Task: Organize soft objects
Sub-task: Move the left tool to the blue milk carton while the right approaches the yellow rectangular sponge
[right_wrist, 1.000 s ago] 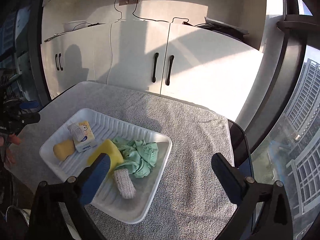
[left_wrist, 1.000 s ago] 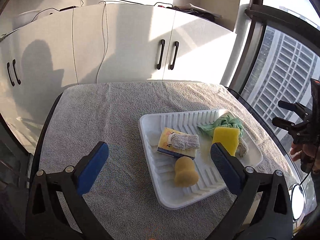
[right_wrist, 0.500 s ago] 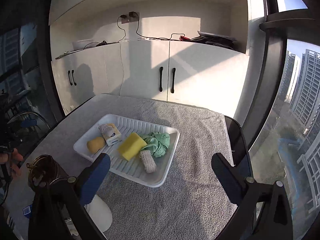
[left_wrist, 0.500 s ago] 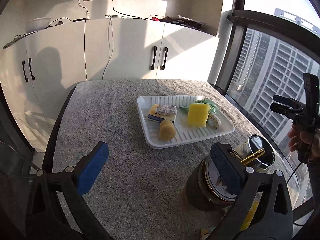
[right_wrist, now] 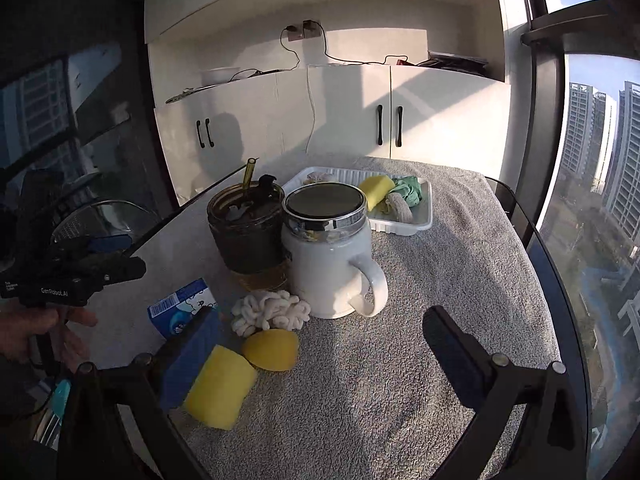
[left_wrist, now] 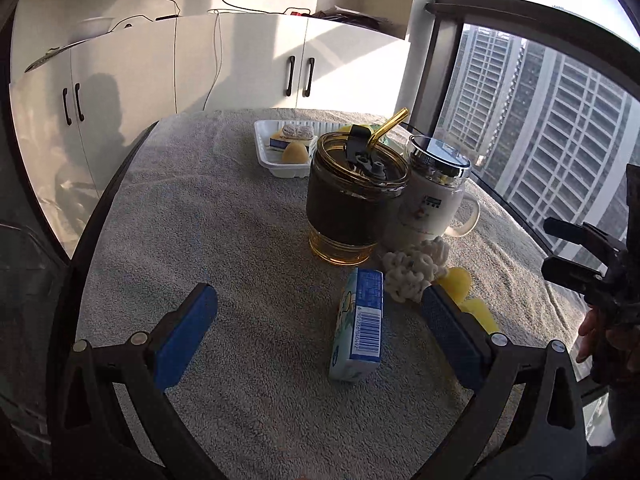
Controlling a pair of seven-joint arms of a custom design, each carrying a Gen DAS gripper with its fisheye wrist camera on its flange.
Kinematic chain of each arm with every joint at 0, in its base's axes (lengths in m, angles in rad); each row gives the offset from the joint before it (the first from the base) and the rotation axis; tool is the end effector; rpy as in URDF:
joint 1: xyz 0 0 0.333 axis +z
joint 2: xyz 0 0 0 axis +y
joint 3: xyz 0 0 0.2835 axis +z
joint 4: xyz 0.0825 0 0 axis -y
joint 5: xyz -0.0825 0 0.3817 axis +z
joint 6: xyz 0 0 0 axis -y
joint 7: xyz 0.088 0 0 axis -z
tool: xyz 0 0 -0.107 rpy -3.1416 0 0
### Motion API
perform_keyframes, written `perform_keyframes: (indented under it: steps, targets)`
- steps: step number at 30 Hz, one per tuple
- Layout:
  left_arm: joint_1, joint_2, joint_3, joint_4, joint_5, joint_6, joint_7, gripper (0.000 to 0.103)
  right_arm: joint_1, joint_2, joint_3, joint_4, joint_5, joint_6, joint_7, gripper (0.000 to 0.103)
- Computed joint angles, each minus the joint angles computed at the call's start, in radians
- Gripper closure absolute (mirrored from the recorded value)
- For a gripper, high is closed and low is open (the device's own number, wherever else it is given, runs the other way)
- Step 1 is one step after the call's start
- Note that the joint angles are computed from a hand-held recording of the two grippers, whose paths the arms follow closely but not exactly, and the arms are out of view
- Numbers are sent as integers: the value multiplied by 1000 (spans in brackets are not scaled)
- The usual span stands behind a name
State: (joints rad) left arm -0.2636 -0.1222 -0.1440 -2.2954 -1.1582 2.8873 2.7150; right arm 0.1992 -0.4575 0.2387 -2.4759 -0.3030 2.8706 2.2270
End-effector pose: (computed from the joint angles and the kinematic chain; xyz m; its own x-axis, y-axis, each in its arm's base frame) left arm 0.5031 -0.1602 0.4244 -0.5455 -0.8273 0.1341 -0.5927 0.2677 -0.7596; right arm 0.4139 0.2216 0.5184 0.1163 -0.9859 -0.1202 -0.6549 0.0149 -0.7556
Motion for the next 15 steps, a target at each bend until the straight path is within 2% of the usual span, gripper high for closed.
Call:
perform_keyframes:
  steps: [4, 9, 15]
  targets:
    - [-22, -5, -12, -37, -21, 59, 30, 0, -4, -28, 75, -52, -5, 7, 129, 0]
    - [-27, 35, -22, -29, 7, 89, 25, 0, -21, 16, 153, -19, -94, -41, 241, 0]
    - [-2, 79, -35, 3, 95, 34, -25, 0, 22, 88, 132, 20, -168, -72, 319, 0]
